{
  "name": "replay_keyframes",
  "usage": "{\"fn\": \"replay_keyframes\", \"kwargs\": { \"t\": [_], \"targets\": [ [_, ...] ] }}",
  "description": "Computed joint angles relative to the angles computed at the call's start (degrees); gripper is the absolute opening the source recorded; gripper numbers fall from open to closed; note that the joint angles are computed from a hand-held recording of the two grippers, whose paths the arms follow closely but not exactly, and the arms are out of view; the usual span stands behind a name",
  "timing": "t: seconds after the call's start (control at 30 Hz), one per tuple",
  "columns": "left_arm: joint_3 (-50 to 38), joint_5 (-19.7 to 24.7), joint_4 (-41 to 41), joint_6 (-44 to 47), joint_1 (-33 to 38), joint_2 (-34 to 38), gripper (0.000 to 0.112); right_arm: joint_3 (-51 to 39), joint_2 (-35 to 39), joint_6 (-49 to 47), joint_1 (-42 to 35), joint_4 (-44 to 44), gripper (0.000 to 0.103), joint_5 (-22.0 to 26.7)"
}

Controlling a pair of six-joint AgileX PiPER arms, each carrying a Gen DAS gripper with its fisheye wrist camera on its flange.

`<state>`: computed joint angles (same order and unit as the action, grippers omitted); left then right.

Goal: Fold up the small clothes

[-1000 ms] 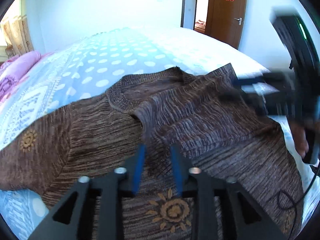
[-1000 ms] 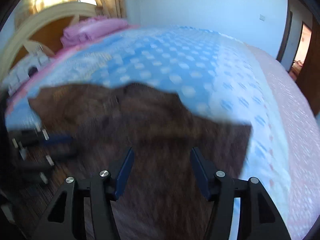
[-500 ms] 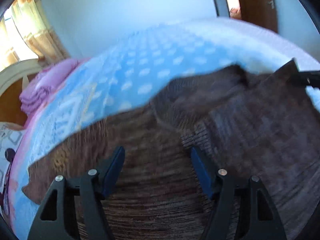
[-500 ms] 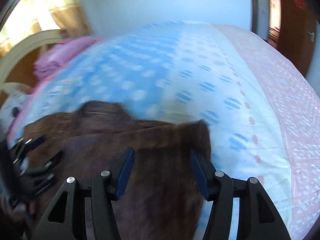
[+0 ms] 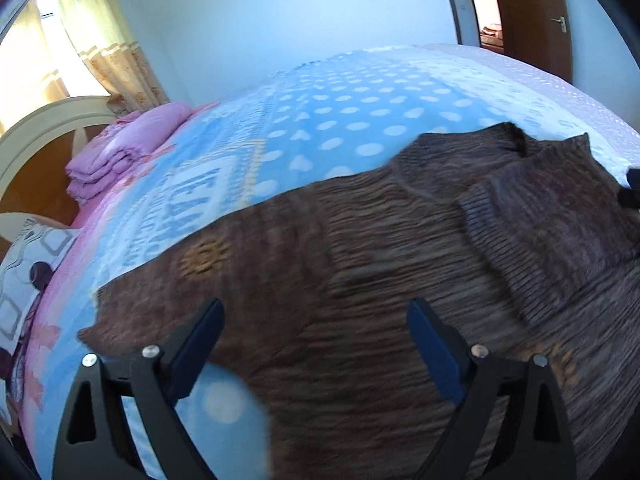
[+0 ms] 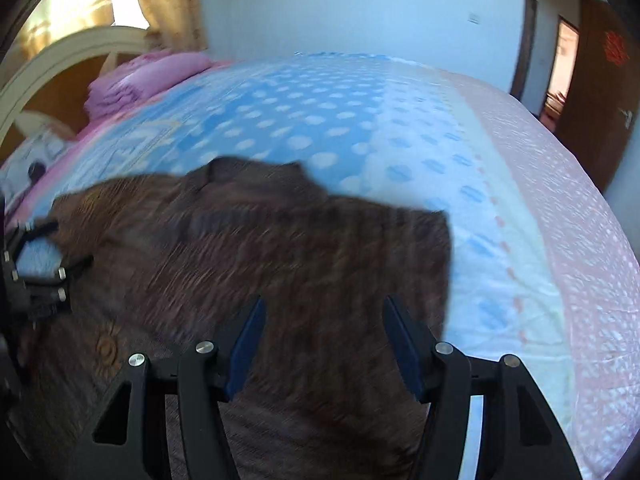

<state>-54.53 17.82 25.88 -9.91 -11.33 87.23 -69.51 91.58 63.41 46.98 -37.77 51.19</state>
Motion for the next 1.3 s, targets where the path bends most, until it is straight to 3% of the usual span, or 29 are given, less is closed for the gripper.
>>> {"fn": "replay_keyframes", "kwargs": {
  "t": [0.2, 0.33, 0.43, 0.5, 0.63, 0.73, 0.93, 1.0, 1.17, 1.3],
  "targets": [
    [1.49, -3.18, -8.17, 13.61, 13.64, -0.81, 0.102, -3.55, 3.56, 3.01, 6.43, -0.68, 0.062, 7.67],
    [-2.27, -3.86, -12.59, 19.15, 23.27, 2.99, 0.102, -9.94, 6.59, 3.45, 9.58, -6.29, 0.062, 7.4],
    [-6.33, -4.12, -7.18, 12.1, 28.02, 6.82, 0.102, -14.21, 11.6, 2.14, 8.66, -5.01, 0.062, 4.3],
    [-9.59, -3.06, -9.2, 12.31, 30.74, 9.3, 0.102, -17.46, 16.97, -3.34, 7.6, 1.19, 0.062, 4.66],
    [-15.15, 1.33, -26.44, 26.2, 35.21, 12.87, 0.102, -17.45, 18.41, 0.74, 10.96, -3.03, 0.062, 7.19],
    [-17.15, 2.73, -31.68, 29.81, 36.05, 14.55, 0.102, -14.93, 17.1, 2.18, 10.33, -3.05, 0.064, 4.98],
    [-23.33, 9.08, -39.49, 31.98, 36.21, 18.32, 0.102, -17.87, 19.61, 3.24, 11.91, -5.05, 0.073, 9.79],
    [-25.26, 11.79, -42.58, 32.86, 36.55, 19.44, 0.098, -18.15, 19.89, 3.53, 11.81, -5.19, 0.076, 10.28],
    [-30.38, 17.11, -41.54, 29.7, 35.73, 24.05, 0.071, -19.41, 20.85, 3.69, 12.64, -6.56, 0.081, 13.35],
    [-30.1, 16.18, -42.73, 29.99, 35.91, 24.26, 0.06, -22.53, 23.46, 2.83, 14.33, -8.96, 0.081, 17.78]
  ]
}}
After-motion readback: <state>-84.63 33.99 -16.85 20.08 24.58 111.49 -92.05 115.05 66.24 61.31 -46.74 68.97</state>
